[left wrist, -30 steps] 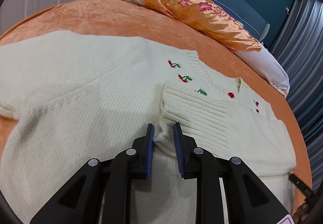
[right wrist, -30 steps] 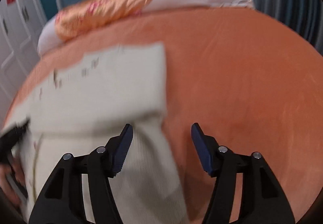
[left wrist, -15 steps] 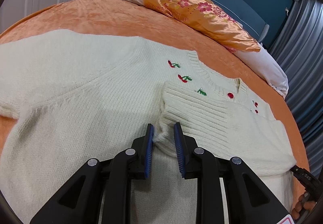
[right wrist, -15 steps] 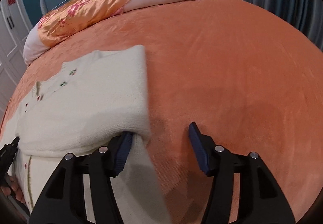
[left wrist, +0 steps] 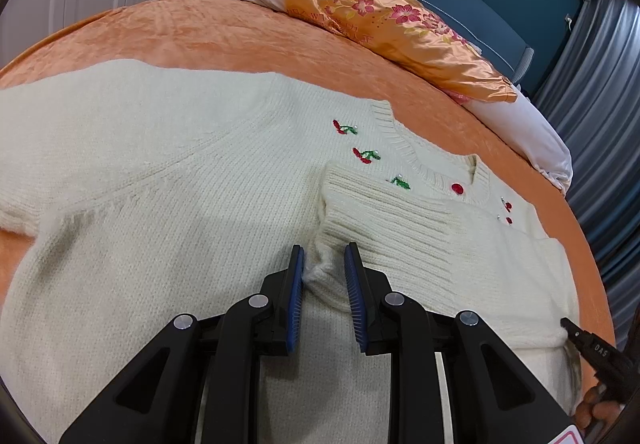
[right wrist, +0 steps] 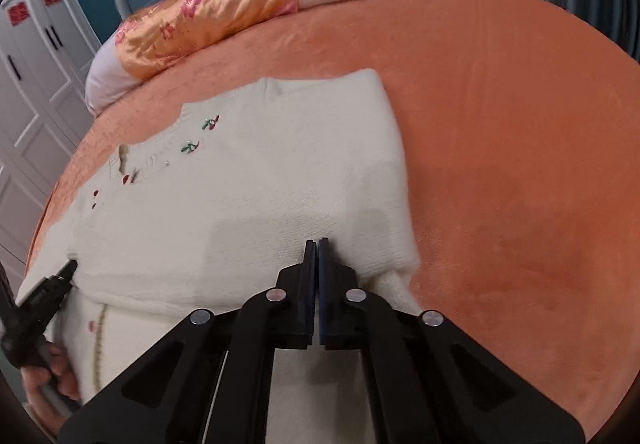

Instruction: Fold small clothes

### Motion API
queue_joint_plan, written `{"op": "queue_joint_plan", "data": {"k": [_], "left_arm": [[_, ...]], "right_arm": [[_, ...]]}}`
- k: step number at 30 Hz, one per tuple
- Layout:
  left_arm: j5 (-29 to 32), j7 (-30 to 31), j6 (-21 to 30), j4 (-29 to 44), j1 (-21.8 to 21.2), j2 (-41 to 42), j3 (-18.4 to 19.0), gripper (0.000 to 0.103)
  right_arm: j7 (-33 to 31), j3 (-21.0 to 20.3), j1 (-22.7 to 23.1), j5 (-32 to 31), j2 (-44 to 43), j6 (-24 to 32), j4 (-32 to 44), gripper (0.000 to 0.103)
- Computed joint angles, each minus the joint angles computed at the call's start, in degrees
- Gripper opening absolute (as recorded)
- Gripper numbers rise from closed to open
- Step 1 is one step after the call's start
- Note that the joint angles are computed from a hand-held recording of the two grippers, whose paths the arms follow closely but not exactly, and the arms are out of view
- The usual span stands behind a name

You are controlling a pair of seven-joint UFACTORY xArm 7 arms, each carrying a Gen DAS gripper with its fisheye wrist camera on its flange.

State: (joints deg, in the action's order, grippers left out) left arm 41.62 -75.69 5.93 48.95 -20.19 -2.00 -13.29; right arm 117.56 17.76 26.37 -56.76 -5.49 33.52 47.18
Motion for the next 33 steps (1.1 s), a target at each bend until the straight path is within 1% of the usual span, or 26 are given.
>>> {"op": "queue_joint_plan", "data": {"k": [2, 3, 6, 7, 8, 9, 10, 11, 12, 13, 15, 16, 17, 18, 19, 21, 22, 24, 25, 26, 27, 28, 29, 30, 31, 33], "left_arm": [[-0.81, 0.44, -0.67, -0.20, -0.03, -0.02, 0.13, 0.023], [-1.47, 0.88, -1.03, -0.36, -0.03, -0.06, 0.19, 0.023], [-8.75, 6.32, -0.12, -1.19, -0.84, -1.54, 0.38, 0.023], [-9.72, 6.10, 2.16, -1.88, -0.68, -3.66, -0.09, 0.030], [-9.39, 4.58, 4.18, -3.07, 0.21, -6.32, -1.00, 0.036], [-9.36, 3.65, 5.18, -4.48, 1.26, -8.69, -1.80, 0.050], [-9.98, 2.98, 5.75, -7.45, 2.26, -13.05, -1.99, 0.060], [-11.47, 3.49, 5.89, -10.11, 2.73, -16.73, -1.48, 0.063], [-13.42, 4.68, 6.15, -12.79, 2.82, -20.42, -0.31, 0.068], [-16.19, 7.33, 7.84, -15.74, 1.97, -24.95, 2.63, 0.071], [-19.64, 11.94, 11.44, -18.64, 1.94, -30.29, 7.18, 0.073], [-20.89, 14.80, 14.81, -19.49, 3.01, -32.92, 10.15, 0.073], [-21.45, 16.97, 17.28, -19.86, 4.98, -34.59, 12.25, 0.073], [-21.91, 18.29, 18.55, -19.94, 6.81, -35.32, 13.37, 0.073], [-22.32, 20.06, 20.30, -19.84, 9.89, -35.99, 16.03, 0.073], [-23.06, 21.94, 20.96, -19.37, 14.32, -35.56, 18.31, 0.073], [-23.02, 22.71, 20.81, -18.69, 17.52, -34.37, 19.86, 0.073], [-24.12, 23.72, 21.04, -17.40, 20.97, -32.00, 20.80, 0.073], [-25.56, 24.68, 20.73, -16.61, 21.97, -30.36, 22.04, 0.073], [-27.58, 26.21, 20.42, -16.09, 21.82, -29.00, 23.15, 0.073], [-29.79, 27.67, 20.29, -15.51, 21.50, -27.80, 24.13, 0.071], [-32.48, 29.44, 18.77, -15.60, 20.67, -27.07, 25.44, 0.070], [-33.95, 30.40, 18.15, -15.50, 20.64, -26.70, 25.49, 0.067], [-35.34, 31.78, 17.28, -14.93, 20.42, -25.89, 25.64, 0.050], [-37.42, 34.65, 17.09, -13.93, 18.92, -25.02, 26.49, 0.027], [-39.32, 38.08, 18.22, -11.11, 18.03, -23.29, 25.60, 0.010]], "right_arm": [[-0.50, 0.57, 0.45, 0.10, 0.53, 2.23, 0.98, 0.000], [0.07, 1.05, 0.87, -0.95, 1.14, 4.03, 1.67, 0.000], [-0.97, 1.00, 2.26, -1.13, 2.01, 7.38, 2.83, 0.000], [-0.89, 0.85, 2.60, -1.29, 1.94, 7.75, 2.76, 0.000], [-0.77, 0.67, 2.80, -1.53, 1.98, 7.87, 2.74, 0.000], [-0.49, 0.54, 2.98, -1.79, 1.95, 7.97, 2.65, 0.000], [-0.23, 0.51, 3.18, -1.99, 2.08, 8.25, 2.64, 0.000], [-0.35, 0.50, 3.41, -1.99, 2.28, 8.73, 2.88, 0.000], [-0.48, 0.50, 3.64, -1.99, 2.71, 9.32, 3.38, 0.000], [-0.46, 0.33, 3.80, -2.06, 2.75, 9.37, 3.41, 0.000], [0.00, 0.09, 4.00, -2.26, 2.51, 9.03, 3.14, 0.000], [0.33, 0.05, 4.07, -2.42, 2.43, 8.91, 3.01, 0.000], [0.68, 0.06, 4.14, -2.52, 2.41, 8.88, 2.98, 0.000], [1.14, 0.06, 4.18, -2.70, 2.38, 8.75, 2.91, 0.000], [1.22, 0.03, 4.20, -2.78, 2.44, 8.72, 2.92, 0.000], [1.09, -0.03, 4.25, -2.79, 2.55, 8.86, 2.99, 0.000], [1.10, -0.08, 4.26, -2.79, 2.53, 8.78, 2.97, 0.000], [0.83, -0.16, 4.25, -2.66, 2.43, 8.82, 2.85, 0.000], [0.87, -0.10, 4.29, -2.64, 2.53, 8.98, 2.96, 0.000], [0.85, -0.16, 4.26, -2.65, 2.42, 8.89, 2.82, 0.000], [0.90, -0.12, 4.28, -2.67, 2.46, 8.95, 2.89, 0.000], [0.92, -0.11, 4.29, -2.73, 2.47, 8.99, 2.90, 0.000], [0.90, -0.13, 4.28, -2.75, 2.42, 8.93, 2.84, 0.000], [0.91, -0.17, 4.24, -2.78, 2.33, 8.79, 2.73, 0.000], [0.92, -0.17, 4.21, -2.81, 2.30, 8.70, 2.68, 0.000], [1.34, -0.19, 4.11, -3.12, 2.14, 8.36, 2.45, 0.000]]}}
